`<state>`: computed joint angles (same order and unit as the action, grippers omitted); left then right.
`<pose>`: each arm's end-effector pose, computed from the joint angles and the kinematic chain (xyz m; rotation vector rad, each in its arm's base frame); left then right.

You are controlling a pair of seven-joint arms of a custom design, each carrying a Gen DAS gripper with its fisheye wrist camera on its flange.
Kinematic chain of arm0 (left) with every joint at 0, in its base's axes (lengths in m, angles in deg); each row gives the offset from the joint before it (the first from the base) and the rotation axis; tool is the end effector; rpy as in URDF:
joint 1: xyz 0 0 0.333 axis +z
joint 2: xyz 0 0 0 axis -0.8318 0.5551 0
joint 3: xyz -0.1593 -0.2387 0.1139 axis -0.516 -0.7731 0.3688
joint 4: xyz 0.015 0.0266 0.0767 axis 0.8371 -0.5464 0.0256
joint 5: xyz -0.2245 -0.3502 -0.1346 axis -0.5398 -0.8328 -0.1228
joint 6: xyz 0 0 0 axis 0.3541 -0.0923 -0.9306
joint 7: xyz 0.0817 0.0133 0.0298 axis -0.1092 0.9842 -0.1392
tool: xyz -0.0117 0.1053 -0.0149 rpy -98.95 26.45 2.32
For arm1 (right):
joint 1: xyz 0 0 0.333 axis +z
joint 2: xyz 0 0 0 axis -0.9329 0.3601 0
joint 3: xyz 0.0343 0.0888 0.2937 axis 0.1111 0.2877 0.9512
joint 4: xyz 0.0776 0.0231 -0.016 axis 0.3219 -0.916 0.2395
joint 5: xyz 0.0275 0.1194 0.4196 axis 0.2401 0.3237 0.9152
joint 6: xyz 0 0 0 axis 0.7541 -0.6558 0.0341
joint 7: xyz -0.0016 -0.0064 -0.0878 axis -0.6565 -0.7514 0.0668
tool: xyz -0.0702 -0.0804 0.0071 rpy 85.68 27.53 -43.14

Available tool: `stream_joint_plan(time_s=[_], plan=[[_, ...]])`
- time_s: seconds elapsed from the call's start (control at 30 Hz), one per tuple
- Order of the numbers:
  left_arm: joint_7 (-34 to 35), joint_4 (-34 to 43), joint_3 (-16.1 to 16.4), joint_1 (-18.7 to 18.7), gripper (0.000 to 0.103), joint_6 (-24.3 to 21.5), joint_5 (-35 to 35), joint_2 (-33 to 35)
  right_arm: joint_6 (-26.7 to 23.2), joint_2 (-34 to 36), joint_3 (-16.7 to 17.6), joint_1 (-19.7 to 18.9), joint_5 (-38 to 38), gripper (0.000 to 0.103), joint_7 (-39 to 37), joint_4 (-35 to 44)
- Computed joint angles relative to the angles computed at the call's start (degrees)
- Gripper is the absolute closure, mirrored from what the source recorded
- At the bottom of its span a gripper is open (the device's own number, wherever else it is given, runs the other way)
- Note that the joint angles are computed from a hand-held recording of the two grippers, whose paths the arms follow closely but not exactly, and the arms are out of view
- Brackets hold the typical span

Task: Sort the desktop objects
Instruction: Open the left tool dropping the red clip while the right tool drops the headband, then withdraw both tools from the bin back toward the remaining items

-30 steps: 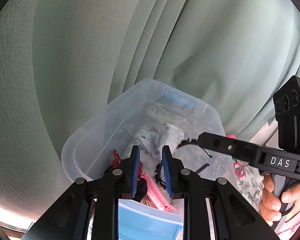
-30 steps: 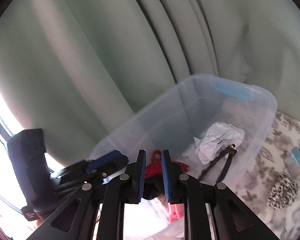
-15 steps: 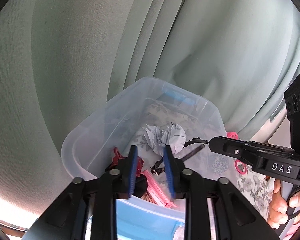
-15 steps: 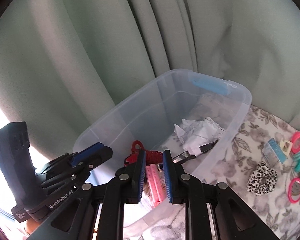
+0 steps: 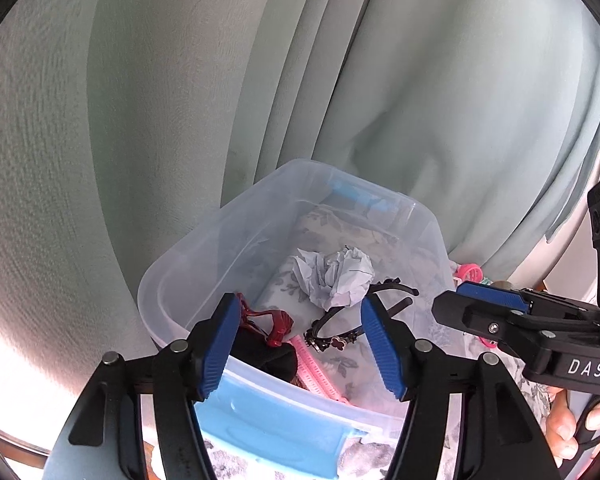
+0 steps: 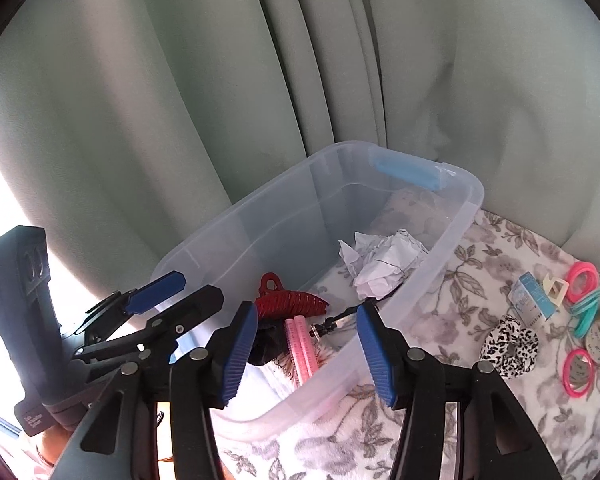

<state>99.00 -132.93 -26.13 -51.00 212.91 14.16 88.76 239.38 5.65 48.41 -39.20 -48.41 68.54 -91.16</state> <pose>0.6904 -0.1513 0.3928 -1.5241 2.0440 -1.2313 0.6492 0.3593 0.4080 -1.7257 1.6090 -0.4317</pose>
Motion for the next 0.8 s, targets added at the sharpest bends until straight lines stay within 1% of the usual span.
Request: stream_joint_plan(time_s=[0.07, 0.13, 0.2, 0.27, 0.33, 0.37, 0.4, 0.47, 0.5, 0.53, 0.63, 0.7, 0.77, 0.8], plan=[[-0.2, -0.7, 0.0, -0.3, 0.035, 0.6, 0.3, -0.6, 0.8, -1.1, -1.1, 0.9, -1.0, 0.046, 1.4, -1.6], [-0.8, -1.4, 0.2, -0.9, 0.035, 1.5, 1.0, -1.2, 1.6, -2.6, -3.7, 2.8, -3.6, 0.044, 4.8, -3.8], [-1.5, -2.2, 0.3, -1.4, 0.035, 2.4, 2.0, -1.9, 2.8, -4.2, -5.3, 3.7, -6.0, 0.044, 8.0, -6.1], [-2.1, -3.0, 0.1, -1.8, 0.034, 3.2, 3.0, -2.6, 4.7, -6.2, -7.2, 4.6, -8.9, 0.042, 11.9, -9.2], [-2.5, -3.8, -0.3, -2.1, 0.034, 4.6, 3.6, -3.3, 6.5, -8.3, -10.2, 6.3, -13.5, 0.039, 17.4, -12.2], [-2.5, -4.1, -0.7, -2.0, 0.034, 5.2, 3.7, -3.6, 7.3, -9.6, -12.3, 7.5, -16.7, 0.039, 21.0, -13.8], [-1.7, -4.4, -1.8, -1.5, 0.034, 5.9, 2.9, -4.0, 7.8, -10.9, -14.9, 9.2, -20.9, 0.038, 25.5, -15.4], [0.3, -5.0, -3.9, -0.6, 0.034, 7.3, 0.9, -4.8, 8.0, -13.4, -20.1, 12.6, -30.6, 0.037, 35.8, -18.0], [1.9, -5.2, -5.2, -0.1, 0.034, 8.2, -0.5, -5.1, 7.3, -14.7, -22.1, 14.0, -36.0, 0.037, 41.3, -19.1], [3.7, -5.3, -6.5, 0.4, 0.034, 9.0, -1.9, -5.4, 6.3, -16.2, -23.4, 14.8, -41.1, 0.037, 46.4, -20.1], [8.8, -5.2, -9.5, 1.1, 0.034, 9.3, -5.6, -6.0, 2.4, -21.1, -24.2, 14.6, -53.3, 0.037, 59.5, -23.6], [10.2, -5.2, -8.8, -0.8, 0.034, 8.5, -5.8, -6.4, -0.5, -24.1, -23.2, 13.2, -57.8, 0.037, 65.0, -26.2], [8.3, -5.3, -6.2, -4.6, 0.034, 7.3, -2.2, -6.5, -4.1, -27.5, -22.1, 11.4, -60.4, 0.036, 69.1, -29.6], [7.2, -5.3, -5.2, -6.1, 0.034, 6.3, -0.3, -6.4, -4.8, -28.6, -21.6, 10.4, -60.5, 0.036, 70.1, -31.1]])
